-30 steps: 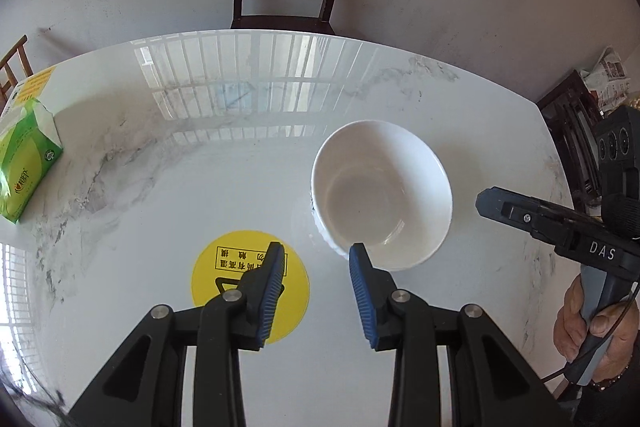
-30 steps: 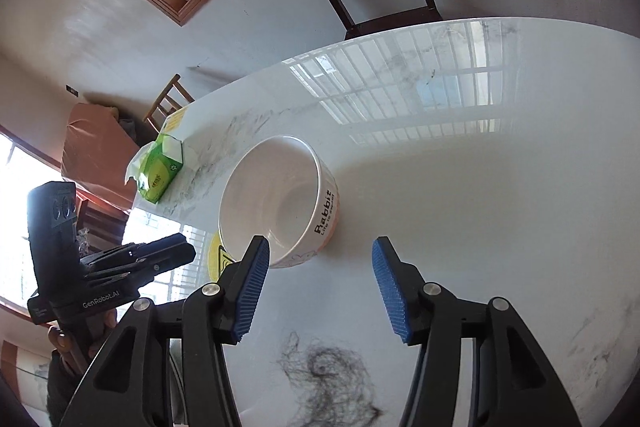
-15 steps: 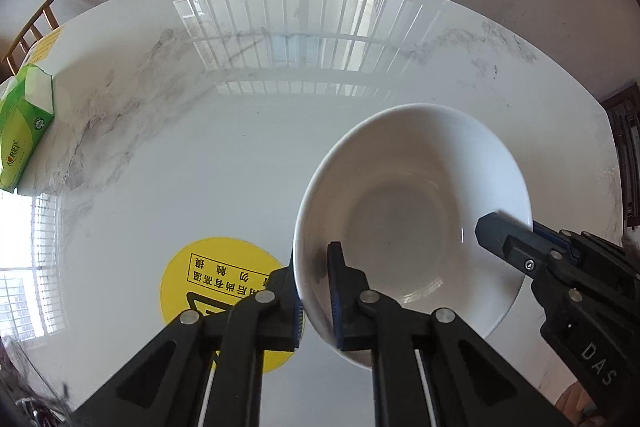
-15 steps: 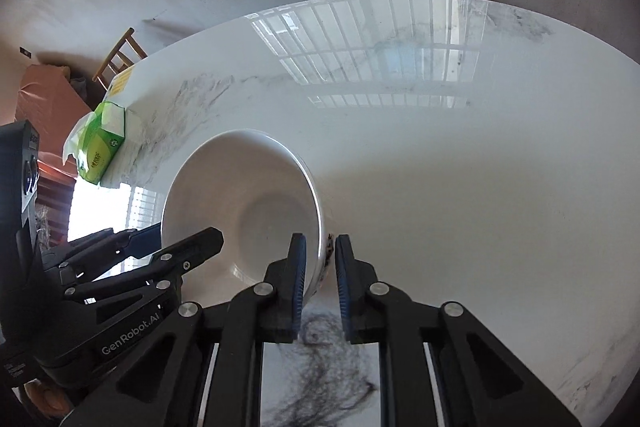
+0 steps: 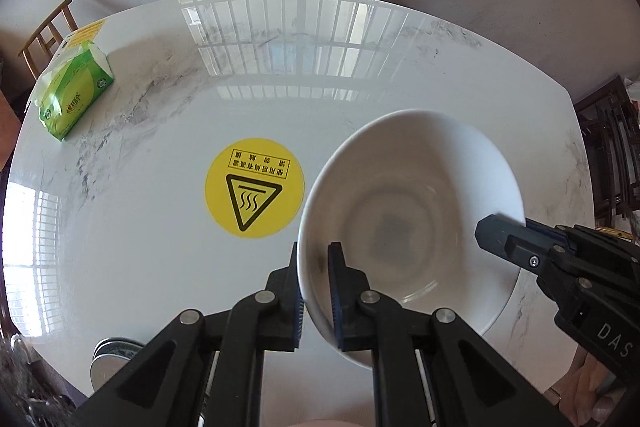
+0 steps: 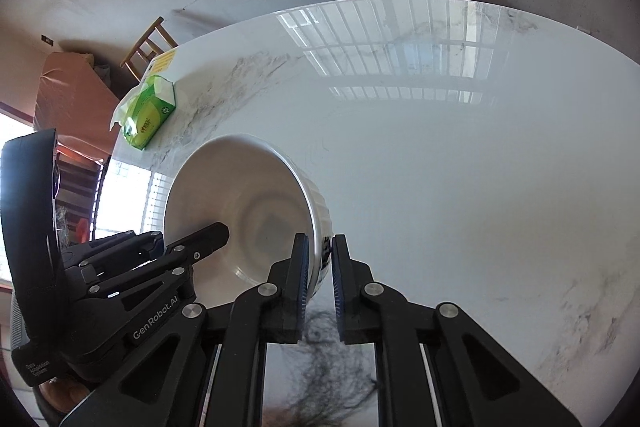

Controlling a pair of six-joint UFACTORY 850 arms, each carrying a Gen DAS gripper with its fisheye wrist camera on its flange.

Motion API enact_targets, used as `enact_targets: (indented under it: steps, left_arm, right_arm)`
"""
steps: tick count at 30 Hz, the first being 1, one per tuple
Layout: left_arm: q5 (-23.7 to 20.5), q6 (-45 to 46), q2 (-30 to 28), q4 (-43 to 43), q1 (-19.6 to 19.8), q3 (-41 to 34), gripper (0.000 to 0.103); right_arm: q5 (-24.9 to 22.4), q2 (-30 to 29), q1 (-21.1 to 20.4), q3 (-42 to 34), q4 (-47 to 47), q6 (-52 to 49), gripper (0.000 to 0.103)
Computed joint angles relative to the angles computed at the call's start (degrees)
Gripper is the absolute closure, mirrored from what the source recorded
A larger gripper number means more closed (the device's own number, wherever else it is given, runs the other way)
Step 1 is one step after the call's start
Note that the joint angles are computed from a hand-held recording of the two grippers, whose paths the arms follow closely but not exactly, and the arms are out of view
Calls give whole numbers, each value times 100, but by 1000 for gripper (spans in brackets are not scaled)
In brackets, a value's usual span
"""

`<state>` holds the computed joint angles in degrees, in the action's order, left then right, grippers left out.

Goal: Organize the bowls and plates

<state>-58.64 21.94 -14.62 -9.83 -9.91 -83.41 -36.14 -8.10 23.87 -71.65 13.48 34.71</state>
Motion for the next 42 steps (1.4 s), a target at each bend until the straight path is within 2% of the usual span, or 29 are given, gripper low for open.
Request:
enact_targets:
  steps: [11, 22, 30, 42]
  left_arm:
    - [-151, 879, 1789, -231, 651, 1382, 92]
    - [-504, 1940, 2784, -493, 1559, 2188, 92]
    - [-552, 2308, 3004, -440, 1871, 2542, 92]
    - [-405, 2420, 3090, -259, 2022, 3013, 92]
  right_arm:
    - [-145, 1022, 1228, 469, -928, 1374, 90]
    - [-212, 1329, 2411, 628, -1788, 2689, 89]
    - [-166, 1270, 2800, 681, -1838, 3009, 89]
    - [-235, 980, 2994, 649, -1711, 3080, 89]
